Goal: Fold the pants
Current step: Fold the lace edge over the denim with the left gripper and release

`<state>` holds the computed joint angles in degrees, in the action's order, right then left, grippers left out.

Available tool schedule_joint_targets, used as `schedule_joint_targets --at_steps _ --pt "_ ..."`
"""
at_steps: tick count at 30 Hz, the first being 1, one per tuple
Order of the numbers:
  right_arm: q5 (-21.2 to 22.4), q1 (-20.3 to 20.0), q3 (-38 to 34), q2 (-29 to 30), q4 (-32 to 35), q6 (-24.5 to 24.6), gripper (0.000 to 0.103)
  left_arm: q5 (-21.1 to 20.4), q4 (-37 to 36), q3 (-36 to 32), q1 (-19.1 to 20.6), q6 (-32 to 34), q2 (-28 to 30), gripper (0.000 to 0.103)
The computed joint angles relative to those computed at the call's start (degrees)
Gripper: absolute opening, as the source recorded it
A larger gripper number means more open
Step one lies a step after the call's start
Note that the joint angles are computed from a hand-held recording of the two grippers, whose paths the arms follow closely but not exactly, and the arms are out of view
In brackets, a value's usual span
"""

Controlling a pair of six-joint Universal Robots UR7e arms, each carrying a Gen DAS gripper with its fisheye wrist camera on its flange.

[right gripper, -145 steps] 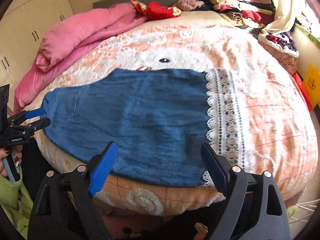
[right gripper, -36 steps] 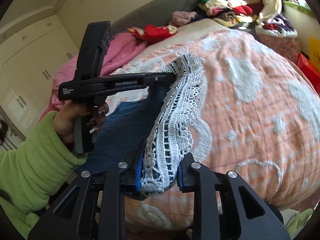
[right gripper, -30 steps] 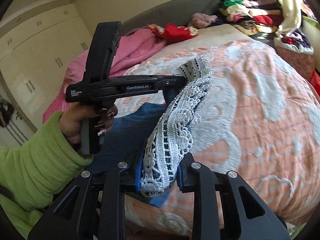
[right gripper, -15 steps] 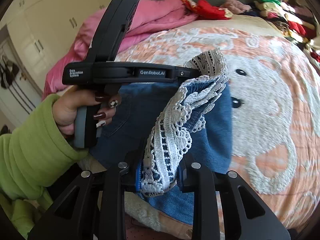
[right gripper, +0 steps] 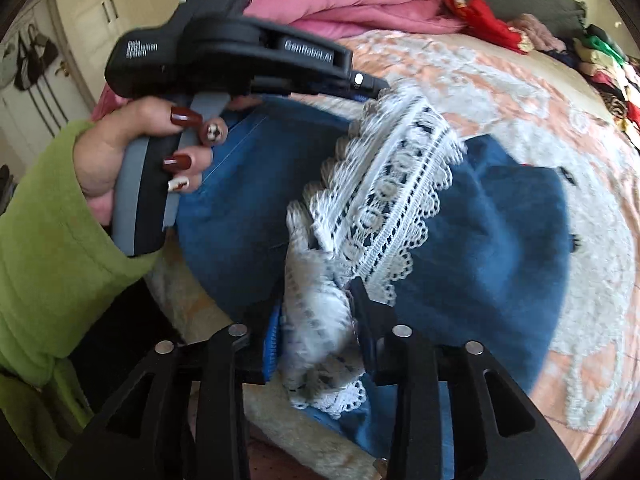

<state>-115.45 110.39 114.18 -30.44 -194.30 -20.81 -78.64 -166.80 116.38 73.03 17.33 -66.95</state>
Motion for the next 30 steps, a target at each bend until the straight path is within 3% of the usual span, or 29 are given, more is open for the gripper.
schedule_joint_targets --at_steps 2,6,10,15,21,23,25,26,27,30 --pt "1.0 0.1 -0.3 0.7 0.1 -0.4 0.048 -0.9 -0.1 0.5 0.6 -0.4 -0.9 0.012" --pt "7.1 -0.4 1.3 -1.0 0.5 -1.2 0.049 -3.1 0.2 1.3 1.2 -1.4 -2.5 0.012" --pt "9.4 -0.3 3.7 -3.5 -3.0 -3.0 0.050 -7.2 2.1 1.0 1.8 -3.1 -3.4 0.012" --pt "5.6 -2.2 5.2 -6.4 -8.9 -1.0 0.050 -12.1 5.7 -0.3 2.9 -5.6 -2.7 0.023" --pt "0.7 -6.5 4.4 -8.8 -10.4 2.6 0.050 -9.8 8.4 -1.0 2.4 -8.1 -1.0 0.052" --pt "-0.3 -7.7 5.9 -9.7 -11.9 2.6 0.050 -9.6 9.0 -1.4 2.2 -9.1 -0.1 0.053" --pt "-0.3 -9.2 4.3 -9.3 -11.0 3.2 0.050 -8.3 8.7 -1.6 1.8 -9.4 0.7 0.049" --pt "-0.1 -9.8 3.5 -9.2 -10.4 3.6 0.050 -7.7 8.8 -1.7 1.7 -9.9 1.1 0.026" --pt "0.5 -10.7 2.5 -9.2 -9.3 4.2 0.050 -6.6 9.2 -2.0 1.4 -10.6 1.6 0.010" --pt "3.3 -13.3 -0.4 -9.2 -4.6 7.6 0.050 -5.1 9.2 -2.1 0.2 -10.7 1.6 0.010"
